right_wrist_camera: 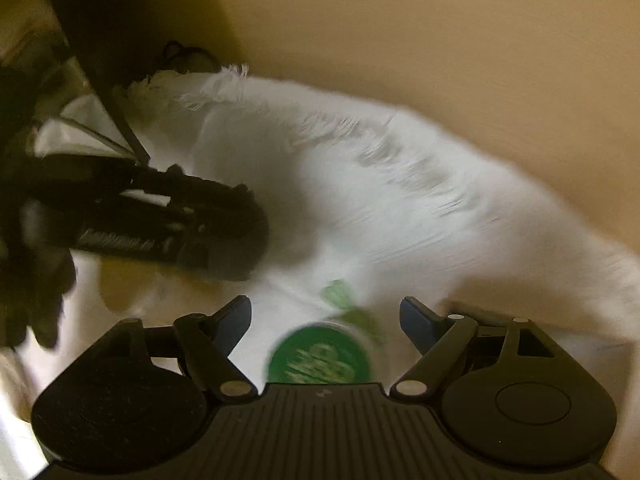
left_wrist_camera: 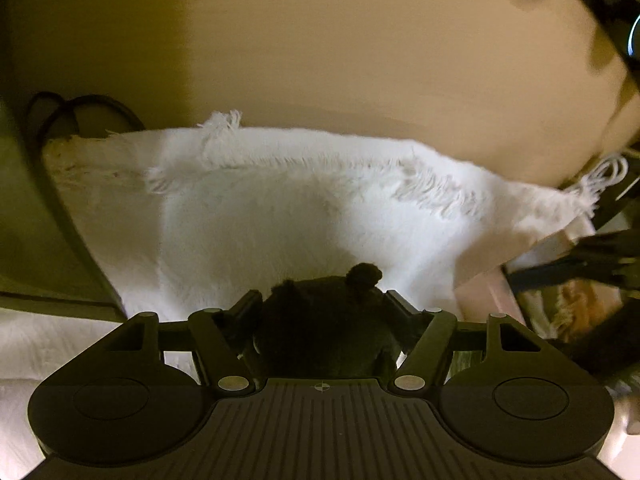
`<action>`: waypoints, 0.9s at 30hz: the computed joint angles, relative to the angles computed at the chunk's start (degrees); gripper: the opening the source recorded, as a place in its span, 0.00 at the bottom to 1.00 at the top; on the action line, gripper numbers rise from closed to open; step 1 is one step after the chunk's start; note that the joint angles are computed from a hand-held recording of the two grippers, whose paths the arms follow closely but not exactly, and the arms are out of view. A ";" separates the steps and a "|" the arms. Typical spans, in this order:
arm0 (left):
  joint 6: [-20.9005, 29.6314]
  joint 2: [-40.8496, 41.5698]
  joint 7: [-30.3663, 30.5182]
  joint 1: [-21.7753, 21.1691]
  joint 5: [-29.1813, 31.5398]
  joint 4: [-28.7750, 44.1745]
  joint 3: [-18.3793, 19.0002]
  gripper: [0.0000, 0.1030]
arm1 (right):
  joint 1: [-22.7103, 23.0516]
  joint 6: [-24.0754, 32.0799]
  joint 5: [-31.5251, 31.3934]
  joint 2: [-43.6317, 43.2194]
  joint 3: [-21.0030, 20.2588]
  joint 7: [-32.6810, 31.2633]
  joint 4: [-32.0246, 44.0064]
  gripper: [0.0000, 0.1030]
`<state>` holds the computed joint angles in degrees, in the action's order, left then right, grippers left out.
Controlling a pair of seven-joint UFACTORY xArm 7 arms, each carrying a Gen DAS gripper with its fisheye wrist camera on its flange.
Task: Organize soft objects
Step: 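Grasp the green hair tie with the right tool while the left tool holds the bear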
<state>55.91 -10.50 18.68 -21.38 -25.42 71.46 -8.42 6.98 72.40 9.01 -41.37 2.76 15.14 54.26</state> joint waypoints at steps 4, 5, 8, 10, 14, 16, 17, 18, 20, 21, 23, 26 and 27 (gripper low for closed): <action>1.26 -0.70 1.85 0.33 -0.75 1.16 0.91 0.68 | 0.25 1.69 0.74 7.26 -0.91 -1.18 2.54 0.48; 1.35 -1.07 2.51 0.42 -0.66 1.02 1.00 0.68 | 0.02 2.14 0.08 8.85 -0.61 -1.26 3.09 0.48; 1.16 -2.02 4.26 0.42 0.00 0.61 0.89 0.67 | -0.31 3.38 -1.89 12.78 0.51 -1.19 4.67 0.46; 0.94 -2.72 5.58 0.39 -0.32 -0.15 1.19 0.67 | -0.11 3.47 -2.43 14.42 0.75 -1.82 5.05 0.45; 0.35 -2.96 6.36 0.45 -1.29 -0.93 1.49 0.67 | 0.17 4.27 -4.12 17.41 1.51 -2.43 5.88 0.39; -0.52 -3.24 6.47 0.39 -1.95 -1.75 1.48 0.67 | 0.45 4.77 -3.99 18.24 1.46 -2.89 5.77 0.39; -0.99 -3.69 6.13 0.32 -2.19 -2.34 1.36 0.67 | 0.60 4.04 -4.47 17.82 1.77 -3.08 5.25 0.37; -1.17 -3.83 6.25 0.29 -2.52 -2.56 1.54 0.67 | 0.86 3.98 -4.96 17.71 2.03 -3.57 5.17 0.34; -2.08 -4.14 6.39 0.28 -2.98 -3.40 1.71 0.67 | 1.29 3.11 -6.43 17.00 3.09 -3.28 4.53 0.21; -2.29 -4.24 6.38 0.30 -3.06 -3.67 1.80 0.67 | 1.56 2.81 -6.34 16.51 3.11 -3.42 4.22 0.21; -2.25 -4.68 6.08 0.30 -3.39 -4.01 1.98 0.67 | 1.55 2.44 -7.03 15.24 3.59 -2.06 3.78 0.21; -2.18 -5.48 5.70 0.34 -3.57 -3.83 2.20 0.66 | 1.42 1.92 -6.96 13.19 3.26 -1.08 3.99 0.21; -2.05 -5.74 5.55 0.31 -3.62 -3.60 2.26 0.64 | 1.30 1.98 -7.03 12.50 3.36 -0.43 4.39 0.21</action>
